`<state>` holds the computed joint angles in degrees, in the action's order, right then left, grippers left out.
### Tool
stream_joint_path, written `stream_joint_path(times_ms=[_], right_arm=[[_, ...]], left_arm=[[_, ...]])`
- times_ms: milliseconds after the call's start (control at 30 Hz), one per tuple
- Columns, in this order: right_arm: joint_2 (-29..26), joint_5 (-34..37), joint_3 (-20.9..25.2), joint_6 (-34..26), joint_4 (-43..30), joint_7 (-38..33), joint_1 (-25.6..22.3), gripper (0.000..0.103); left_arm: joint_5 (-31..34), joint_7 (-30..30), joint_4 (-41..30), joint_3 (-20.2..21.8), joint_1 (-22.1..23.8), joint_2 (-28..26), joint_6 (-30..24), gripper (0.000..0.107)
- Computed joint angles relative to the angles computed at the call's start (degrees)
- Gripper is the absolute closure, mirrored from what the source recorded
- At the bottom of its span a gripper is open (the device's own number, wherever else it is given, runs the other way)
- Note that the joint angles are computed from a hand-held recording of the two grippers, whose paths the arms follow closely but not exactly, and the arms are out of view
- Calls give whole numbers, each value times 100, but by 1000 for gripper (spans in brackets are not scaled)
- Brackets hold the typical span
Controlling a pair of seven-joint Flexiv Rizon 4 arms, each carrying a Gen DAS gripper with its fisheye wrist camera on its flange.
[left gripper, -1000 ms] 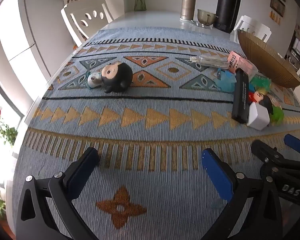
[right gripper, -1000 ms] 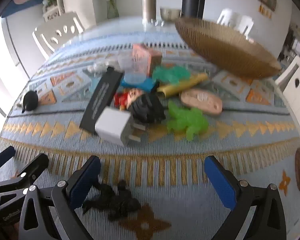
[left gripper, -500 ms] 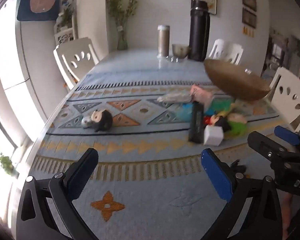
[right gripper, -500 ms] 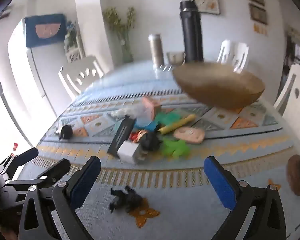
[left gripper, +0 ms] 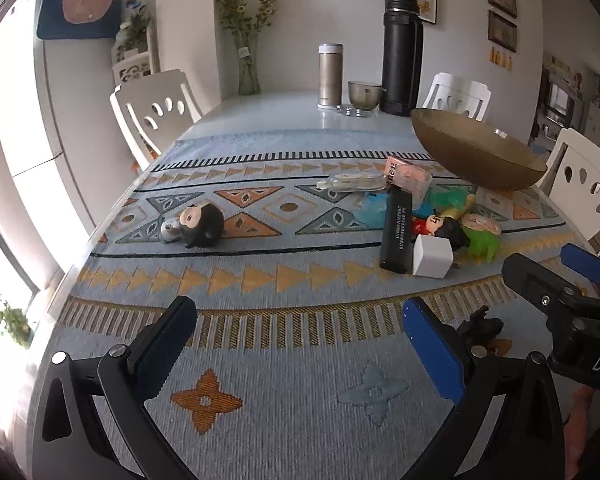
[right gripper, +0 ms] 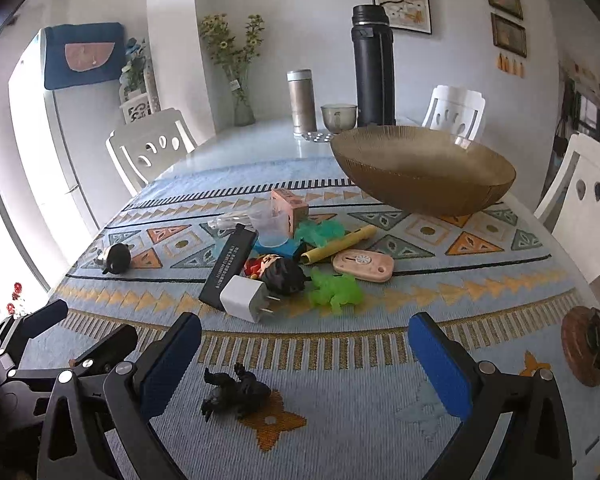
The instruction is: Organize rigid objects
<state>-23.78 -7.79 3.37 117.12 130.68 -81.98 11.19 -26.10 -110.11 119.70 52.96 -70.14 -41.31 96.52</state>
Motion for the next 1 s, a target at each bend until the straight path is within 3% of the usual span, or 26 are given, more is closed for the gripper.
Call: stream_joint_path(times_ms=[100, 267, 1000], right_arm=[[16, 215, -158, 22, 10, -117, 219, 0], [-3, 44, 1, -86, -39, -31, 5, 0], [14, 112, -48, -95, -22, -56, 81, 0]], left_arm=[[-9, -24, -3, -5, -7, -36, 8, 4], [11, -86, -31, 105, -94, -83, -108, 4], [479, -472, -100, 184, -57, -47, -205, 4]])
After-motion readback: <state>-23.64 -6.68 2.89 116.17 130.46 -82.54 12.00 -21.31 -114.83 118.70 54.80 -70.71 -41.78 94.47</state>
